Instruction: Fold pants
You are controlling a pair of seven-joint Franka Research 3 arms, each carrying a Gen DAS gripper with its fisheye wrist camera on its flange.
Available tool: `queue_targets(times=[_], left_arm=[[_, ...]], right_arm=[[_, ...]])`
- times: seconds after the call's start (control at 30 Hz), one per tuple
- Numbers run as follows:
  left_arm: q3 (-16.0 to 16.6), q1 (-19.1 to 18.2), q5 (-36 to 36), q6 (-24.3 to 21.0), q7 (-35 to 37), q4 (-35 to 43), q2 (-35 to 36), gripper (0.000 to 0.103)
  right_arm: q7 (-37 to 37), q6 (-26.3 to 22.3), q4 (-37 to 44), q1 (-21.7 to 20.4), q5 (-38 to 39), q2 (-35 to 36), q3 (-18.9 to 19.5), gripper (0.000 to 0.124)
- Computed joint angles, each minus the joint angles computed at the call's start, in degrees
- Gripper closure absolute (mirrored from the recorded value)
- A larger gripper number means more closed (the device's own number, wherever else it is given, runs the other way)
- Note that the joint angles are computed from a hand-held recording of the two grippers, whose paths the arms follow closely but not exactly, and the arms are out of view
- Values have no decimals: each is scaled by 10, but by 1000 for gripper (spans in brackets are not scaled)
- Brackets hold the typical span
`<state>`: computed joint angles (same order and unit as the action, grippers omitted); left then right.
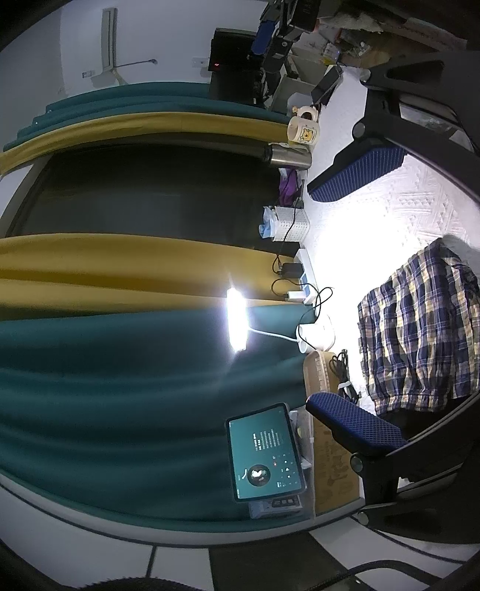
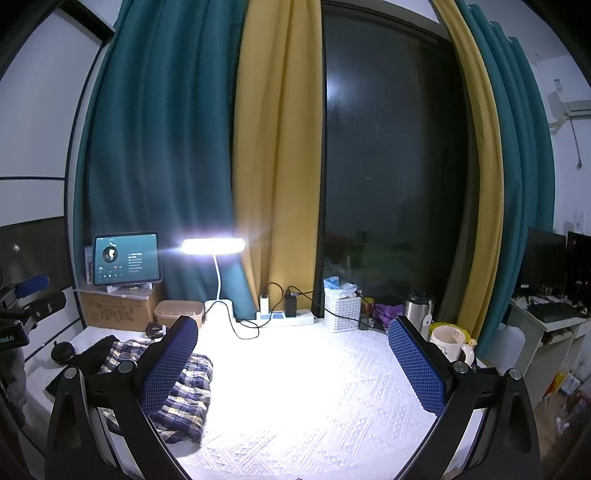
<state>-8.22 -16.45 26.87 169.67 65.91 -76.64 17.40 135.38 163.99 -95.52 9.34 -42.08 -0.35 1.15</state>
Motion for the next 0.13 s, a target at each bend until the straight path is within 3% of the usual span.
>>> queue_targets(times=[0.13], left_arm=[[-6,1,-3,1,14,6,5,1]], right_arm=[[8,-6,-1,0,-4,-1,0,21]])
